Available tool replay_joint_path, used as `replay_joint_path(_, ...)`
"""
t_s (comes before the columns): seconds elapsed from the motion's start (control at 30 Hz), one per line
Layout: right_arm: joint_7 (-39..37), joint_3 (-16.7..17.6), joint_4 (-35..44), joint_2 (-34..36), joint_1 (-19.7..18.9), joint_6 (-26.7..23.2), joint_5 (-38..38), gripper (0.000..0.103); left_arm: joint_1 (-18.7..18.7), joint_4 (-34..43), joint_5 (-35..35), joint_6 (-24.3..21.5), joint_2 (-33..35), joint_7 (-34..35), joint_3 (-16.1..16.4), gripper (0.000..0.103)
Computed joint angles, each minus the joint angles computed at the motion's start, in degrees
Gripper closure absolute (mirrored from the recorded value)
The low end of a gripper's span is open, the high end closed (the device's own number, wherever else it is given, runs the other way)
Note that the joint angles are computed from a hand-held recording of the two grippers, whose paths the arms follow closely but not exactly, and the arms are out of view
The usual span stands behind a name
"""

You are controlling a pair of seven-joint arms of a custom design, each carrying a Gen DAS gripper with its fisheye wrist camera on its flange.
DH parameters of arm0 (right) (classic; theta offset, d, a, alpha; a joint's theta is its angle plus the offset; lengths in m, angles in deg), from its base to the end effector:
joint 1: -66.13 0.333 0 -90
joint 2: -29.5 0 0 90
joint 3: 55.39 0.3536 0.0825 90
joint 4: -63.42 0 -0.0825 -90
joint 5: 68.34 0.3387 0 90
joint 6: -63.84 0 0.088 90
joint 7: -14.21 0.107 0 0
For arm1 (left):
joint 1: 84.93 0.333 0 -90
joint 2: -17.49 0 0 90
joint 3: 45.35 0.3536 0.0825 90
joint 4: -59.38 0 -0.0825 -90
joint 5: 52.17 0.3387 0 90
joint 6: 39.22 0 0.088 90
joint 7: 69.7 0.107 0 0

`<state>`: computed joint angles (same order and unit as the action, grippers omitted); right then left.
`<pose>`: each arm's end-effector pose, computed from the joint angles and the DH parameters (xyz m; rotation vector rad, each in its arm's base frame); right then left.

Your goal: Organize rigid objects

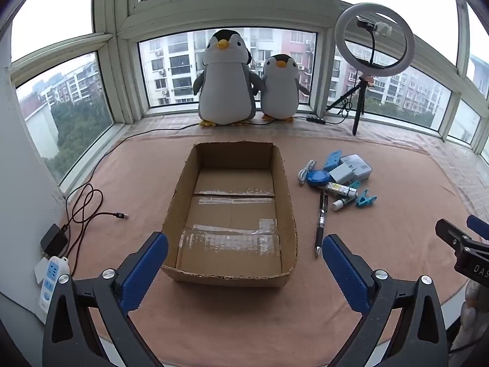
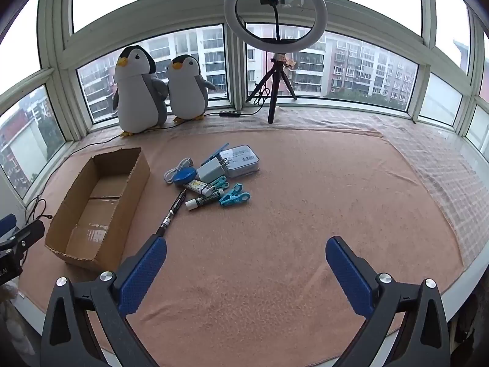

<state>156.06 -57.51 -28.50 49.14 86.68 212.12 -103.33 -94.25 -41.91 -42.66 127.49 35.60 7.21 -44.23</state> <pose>0.6357 0.2275 0.5543 -1.6311 1.9089 -0.7705 0.6533 -0.1063 0.5404 -1.6889 1.7992 -0.8100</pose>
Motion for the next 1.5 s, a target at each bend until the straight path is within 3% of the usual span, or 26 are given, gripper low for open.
replay_joint_path(0.1,1.63,-0.44,-2.18,-0.48,-0.09,2.05,-0.63,0.0,0.34,-0.48,-0.19,0.08,-0.5,0.51,-0.23,0.001)
replay_joint_path(0.17,1.67,-0.2,-2.82,-0.81,-0.55,2.57,-0.07,0.0,-1.51,1.97,2.4,-3.82,0.24,-1.13,1.29,0.001)
replay_joint_path(0.27,1.78,0.05,-3.2,-0.96,-0.65,2.57,0.56,0.0,-2.91,0.64,5.56,-2.37,0.16,-3.99,2.17,0.001)
replay_joint_path(0.4,0.02,0.78,-2.5,-1.05,-1.12,1.45,2.7,0.0,-0.05,-0.26,2.56,-1.5,-0.02,-1.43,-0.43,0.001)
replay_joint_path(1.5,-0.8,1.05,-2.39,-1.14,-0.98,0.96,4.51,0.0,0.0,-2.02,2.07,-1.61,-1.39,-0.74,-0.7,0.001)
